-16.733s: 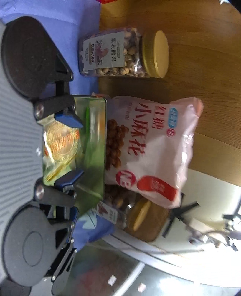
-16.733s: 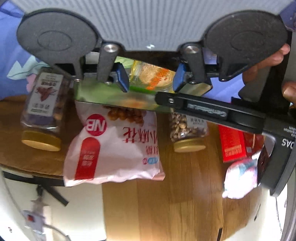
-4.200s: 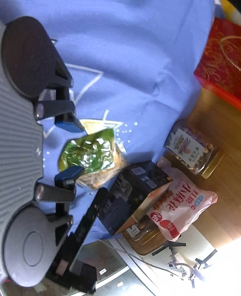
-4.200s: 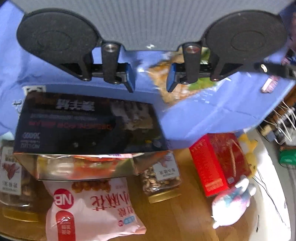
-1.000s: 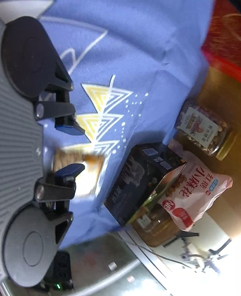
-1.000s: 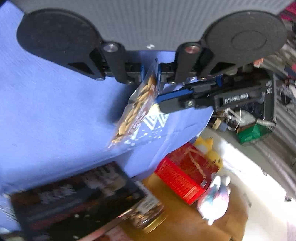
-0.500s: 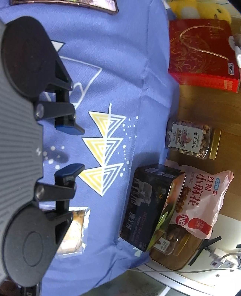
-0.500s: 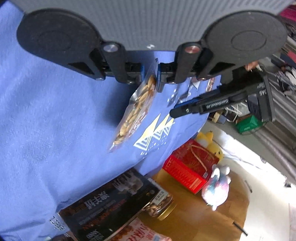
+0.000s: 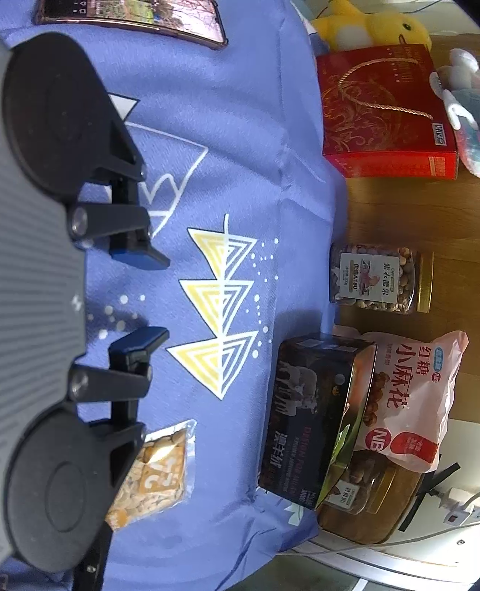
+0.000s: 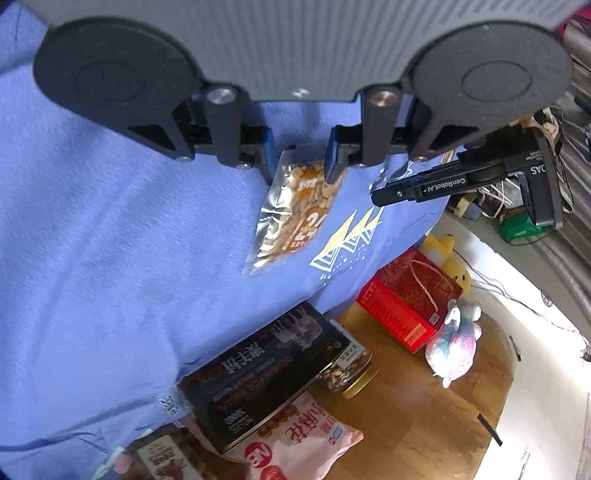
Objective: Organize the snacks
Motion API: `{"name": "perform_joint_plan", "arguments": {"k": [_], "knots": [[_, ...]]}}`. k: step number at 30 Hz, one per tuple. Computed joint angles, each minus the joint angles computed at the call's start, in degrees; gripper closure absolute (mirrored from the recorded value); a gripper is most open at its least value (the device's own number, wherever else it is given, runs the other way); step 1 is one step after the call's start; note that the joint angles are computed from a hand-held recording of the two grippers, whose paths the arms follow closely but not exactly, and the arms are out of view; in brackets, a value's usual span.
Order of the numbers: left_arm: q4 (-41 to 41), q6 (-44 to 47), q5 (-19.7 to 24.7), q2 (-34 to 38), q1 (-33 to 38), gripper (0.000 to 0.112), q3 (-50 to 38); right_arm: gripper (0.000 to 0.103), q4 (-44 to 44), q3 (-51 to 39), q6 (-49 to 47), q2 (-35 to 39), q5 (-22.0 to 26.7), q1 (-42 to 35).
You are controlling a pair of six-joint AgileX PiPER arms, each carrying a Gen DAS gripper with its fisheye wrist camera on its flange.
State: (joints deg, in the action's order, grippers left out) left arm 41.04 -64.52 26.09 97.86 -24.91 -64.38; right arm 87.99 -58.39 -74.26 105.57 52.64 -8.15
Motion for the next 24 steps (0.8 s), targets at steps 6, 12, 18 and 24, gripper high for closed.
{"name": "perform_joint_plan", "arguments": {"k": [6, 12, 18, 24], "knots": [[10.43, -9.38, 2.02, 0.13, -2.88, 0.077, 1.80, 0.073, 3.10, 3.51, -2.89, -1.15, 0.76, -1.53], [20.19, -18.06, 0.85, -0.47, -3.89, 0.076, 5.07, 0.073, 6.22, 6.43, -5.41, -2.57, -0.12, -1.76], [34.69, -31.16, -0.46, -1.01, -4.87, 0.073, 9.30, 0.074, 9.73, 8.88, -6.83, -4.06, -1.99, -1.21], [40.58, -37.53, -3.01, -2.15, -3.94, 0.070, 11.58, 0.074, 10.82, 9.46, -7.29, -4.40, -2.68, -1.18]]}}
